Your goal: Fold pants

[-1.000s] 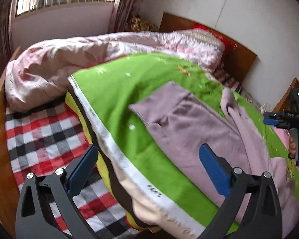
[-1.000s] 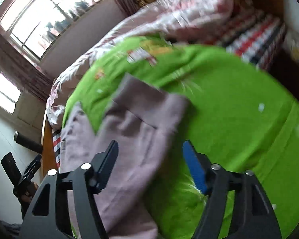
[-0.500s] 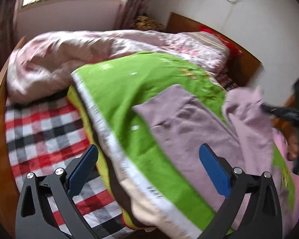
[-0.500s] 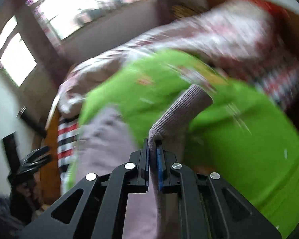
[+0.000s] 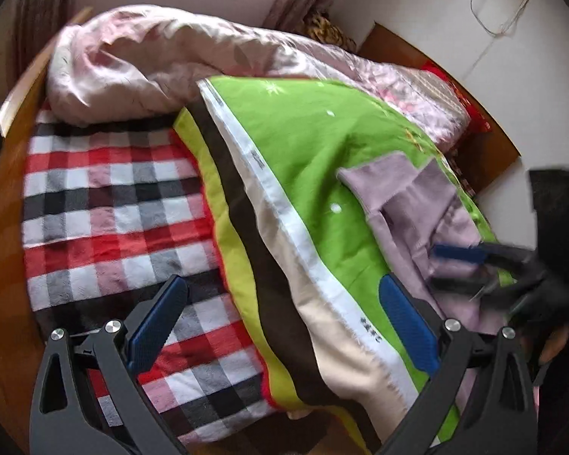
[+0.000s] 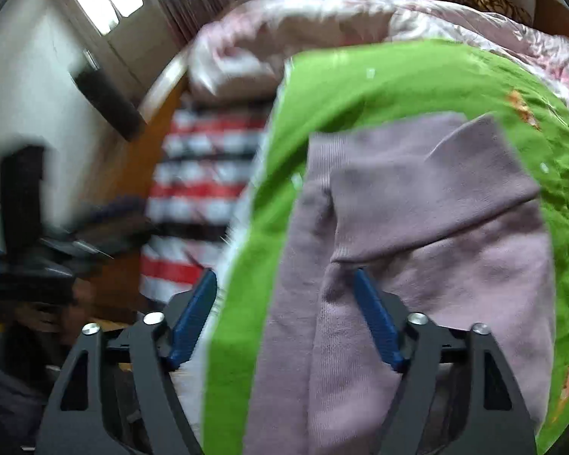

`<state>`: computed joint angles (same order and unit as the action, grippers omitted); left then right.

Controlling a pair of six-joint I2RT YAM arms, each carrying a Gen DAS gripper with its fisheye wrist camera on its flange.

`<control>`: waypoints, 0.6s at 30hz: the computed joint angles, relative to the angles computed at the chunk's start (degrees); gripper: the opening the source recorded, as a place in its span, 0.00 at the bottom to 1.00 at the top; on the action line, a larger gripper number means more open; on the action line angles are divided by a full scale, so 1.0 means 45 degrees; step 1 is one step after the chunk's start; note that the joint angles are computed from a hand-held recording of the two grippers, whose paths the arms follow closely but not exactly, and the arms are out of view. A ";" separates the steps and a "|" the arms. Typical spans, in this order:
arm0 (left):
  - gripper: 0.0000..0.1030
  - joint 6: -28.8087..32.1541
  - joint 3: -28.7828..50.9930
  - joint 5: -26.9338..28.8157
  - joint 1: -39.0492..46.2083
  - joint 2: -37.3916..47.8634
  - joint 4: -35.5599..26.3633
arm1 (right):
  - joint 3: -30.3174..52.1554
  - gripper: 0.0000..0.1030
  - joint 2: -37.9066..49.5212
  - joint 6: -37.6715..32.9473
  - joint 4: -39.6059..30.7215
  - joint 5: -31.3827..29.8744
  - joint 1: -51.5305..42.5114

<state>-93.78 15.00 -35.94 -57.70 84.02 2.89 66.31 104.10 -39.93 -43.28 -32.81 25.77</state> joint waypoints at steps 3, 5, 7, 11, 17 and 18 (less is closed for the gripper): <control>0.98 0.1988 -0.0684 0.0805 0.0718 -0.0149 0.3227 | 0.1635 0.59 -0.0149 -0.1298 -0.1461 -0.1856 -0.1832; 0.97 0.3731 -0.0764 0.2040 0.1689 0.0470 0.6085 | 0.2661 0.57 0.0082 -0.1395 -0.1322 -0.2079 -0.2735; 0.97 0.4777 0.0130 0.3275 0.2662 0.1476 0.6867 | 0.3906 0.49 0.1253 -0.0991 -0.1138 -0.1561 -0.3267; 0.80 0.6153 0.2316 0.5003 0.4240 0.4045 0.7332 | 0.5015 0.37 0.3308 -0.0693 -0.0761 -0.0537 -0.3415; 0.72 0.6076 0.3474 0.5476 0.4865 0.5536 0.7093 | 0.6091 0.37 0.4741 -0.1803 -0.1627 -0.1325 -0.3423; 0.72 0.6056 0.3371 0.5444 0.4860 0.5567 0.7311 | 0.6132 0.37 0.4766 -0.1972 -0.1753 -0.1445 -0.3419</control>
